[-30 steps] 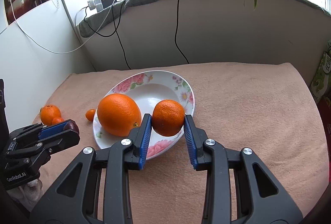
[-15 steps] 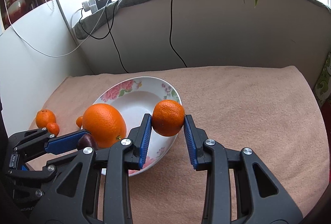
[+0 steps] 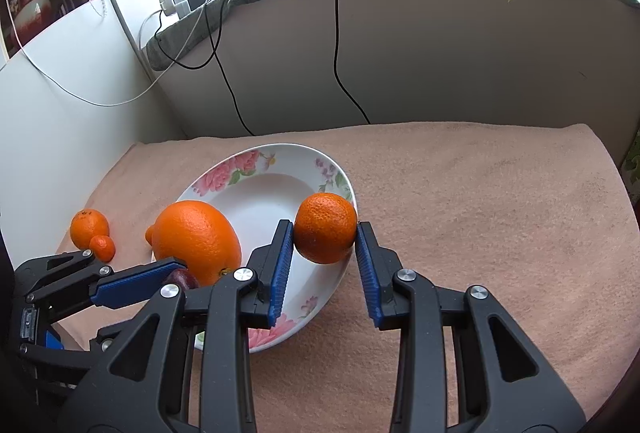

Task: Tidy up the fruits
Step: 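Release the tangerine onto the plate while the left tool releases the plum there, then withdraw both tools from the plate toward the remaining fruit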

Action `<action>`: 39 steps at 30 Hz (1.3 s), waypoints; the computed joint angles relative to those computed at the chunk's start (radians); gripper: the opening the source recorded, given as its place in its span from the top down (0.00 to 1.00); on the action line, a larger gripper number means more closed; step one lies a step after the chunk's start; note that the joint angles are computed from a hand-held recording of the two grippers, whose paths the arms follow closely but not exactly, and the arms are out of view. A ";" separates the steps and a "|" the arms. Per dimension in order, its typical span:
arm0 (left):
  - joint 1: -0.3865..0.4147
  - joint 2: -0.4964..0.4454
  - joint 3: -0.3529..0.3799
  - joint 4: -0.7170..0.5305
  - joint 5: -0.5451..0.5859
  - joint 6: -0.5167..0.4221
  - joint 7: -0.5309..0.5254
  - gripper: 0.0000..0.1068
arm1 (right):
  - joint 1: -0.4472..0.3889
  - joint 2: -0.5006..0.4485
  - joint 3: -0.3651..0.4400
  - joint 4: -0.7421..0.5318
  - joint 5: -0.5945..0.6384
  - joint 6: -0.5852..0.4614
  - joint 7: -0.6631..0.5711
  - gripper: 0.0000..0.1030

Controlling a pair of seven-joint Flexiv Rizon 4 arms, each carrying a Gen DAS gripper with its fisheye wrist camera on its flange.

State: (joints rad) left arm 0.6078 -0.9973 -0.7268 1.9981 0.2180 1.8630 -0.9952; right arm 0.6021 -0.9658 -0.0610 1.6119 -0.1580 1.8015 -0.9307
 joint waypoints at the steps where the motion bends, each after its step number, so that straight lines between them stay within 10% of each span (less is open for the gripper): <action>1: -0.004 0.001 0.004 -0.001 -0.001 0.002 -0.001 0.78 | -0.007 0.000 0.008 -0.001 -0.002 0.001 -0.001 0.68; 14: -0.004 0.006 0.010 -0.002 -0.007 -0.001 -0.010 0.69 | -0.036 0.003 0.043 0.000 -0.009 0.009 0.003 0.66; 27: 0.027 0.022 0.004 0.031 0.015 0.042 -0.046 0.25 | 0.030 0.027 -0.028 0.033 0.066 0.067 0.012 0.15; 39: 0.042 0.051 0.025 0.058 0.050 0.064 -0.105 0.25 | 0.078 0.057 -0.056 0.060 0.108 0.090 -0.006 0.12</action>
State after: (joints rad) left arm 0.6496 -0.9463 -0.7021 2.0557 0.2676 1.9274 -1.1001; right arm 0.6796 -0.9086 -0.1171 1.6722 -0.0502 1.8917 -0.9363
